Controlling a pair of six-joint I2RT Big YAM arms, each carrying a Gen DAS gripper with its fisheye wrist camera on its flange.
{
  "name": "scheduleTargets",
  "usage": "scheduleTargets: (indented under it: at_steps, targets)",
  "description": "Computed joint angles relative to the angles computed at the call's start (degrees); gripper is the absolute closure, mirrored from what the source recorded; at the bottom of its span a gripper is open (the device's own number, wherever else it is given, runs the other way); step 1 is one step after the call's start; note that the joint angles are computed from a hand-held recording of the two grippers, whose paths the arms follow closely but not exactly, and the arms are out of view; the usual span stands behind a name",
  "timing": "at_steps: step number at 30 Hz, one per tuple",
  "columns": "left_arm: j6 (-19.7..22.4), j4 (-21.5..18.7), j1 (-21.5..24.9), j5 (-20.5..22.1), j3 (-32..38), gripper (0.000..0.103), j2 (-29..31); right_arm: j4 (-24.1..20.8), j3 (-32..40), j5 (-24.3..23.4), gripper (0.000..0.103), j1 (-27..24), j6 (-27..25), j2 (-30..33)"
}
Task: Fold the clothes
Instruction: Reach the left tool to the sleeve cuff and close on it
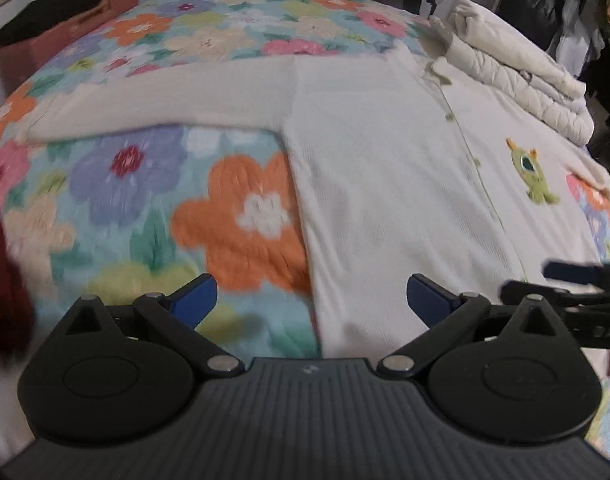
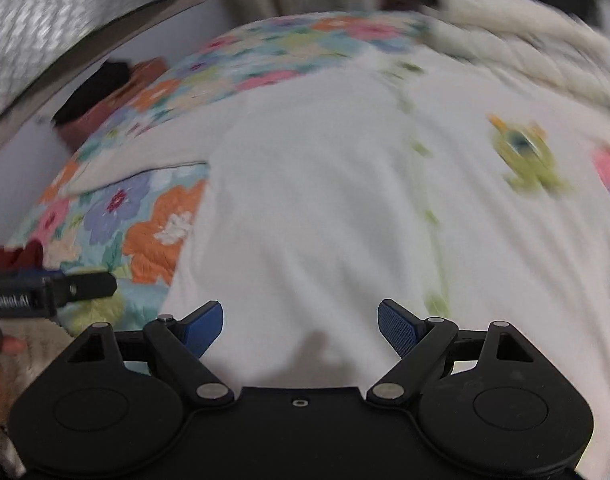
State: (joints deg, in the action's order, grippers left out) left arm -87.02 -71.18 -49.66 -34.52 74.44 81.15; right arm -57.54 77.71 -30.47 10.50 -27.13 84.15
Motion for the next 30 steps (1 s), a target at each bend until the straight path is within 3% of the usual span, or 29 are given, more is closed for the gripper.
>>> scheduleTargets:
  at_steps: [3,6,8,9,10,12,14,16,18,20,21,22,25,27,30]
  targets:
    - [0.5,-0.94,6.49,-1.33,-2.29,0.0,-3.78,1.07,5.34,-0.96,0.015,4.6,-2.71,4.25]
    - [-0.37,-0.33,14.76,-0.28,-4.5,0.003,-6.7,-4.51,15.08,-0.42,0.017,8.45,-5.0,10.64]
    - [1.63,4.27,20.96,0.32,-7.97,0.004,-9.01,-6.33,20.01,0.92,0.018,11.07,-8.77,13.81]
    - [3.79,9.1,23.92,1.6,-11.1,0.004,-10.92,-5.87,21.61,2.96,0.018,12.53,-12.95,15.02]
    - [2.72,12.77,26.34,2.5,-14.49,0.005,-12.97,-4.98,22.75,5.59,0.018,13.91,-17.37,15.99]
    - [-1.08,17.47,28.5,0.93,-21.02,0.013,-17.33,1.68,22.22,11.6,0.018,16.43,-19.59,16.82]
    - [-3.2,19.25,29.67,-1.29,-26.18,0.019,-21.22,5.67,21.88,11.1,0.018,17.1,-17.92,17.85]
    - [-7.34,15.5,31.49,-4.1,-28.1,0.028,-23.27,5.66,21.89,6.62,0.022,17.16,-16.84,18.76]
    - [-10.51,12.09,33.05,-7.28,-28.85,0.028,-23.95,7.89,20.23,4.3,0.025,17.72,-16.26,18.94]
    - [-10.92,14.02,35.34,-8.57,-31.18,0.029,-24.86,10.62,19.03,3.57,0.036,18.56,-15.05,19.48]
    - [-9.88,16.44,37.67,-6.23,-32.48,0.032,-24.98,10.96,19.12,3.42,0.05,18.91,-14.45,20.05]
    - [-9.34,18.7,40.25,-3.4,-33.58,0.044,-24.41,10.31,19.95,3.75,0.061,19.28,-14.0,20.95]
    - [-7.25,23.4,46.11,1.56,-35.28,0.053,-22.02,8.6,22.05,4.76,0.07,19.5,-12.24,22.74]
    - [-4.41,23.66,47.21,0.77,-34.72,0.053,-20.5,8.32,22.56,4.85,0.069,18.84,-11.67,22.95]
    - [-0.48,25.3,49.55,0.83,-35.06,0.028,-19.48,8.1,23.47,4.29,0.067,17.12,-10.09,23.32]
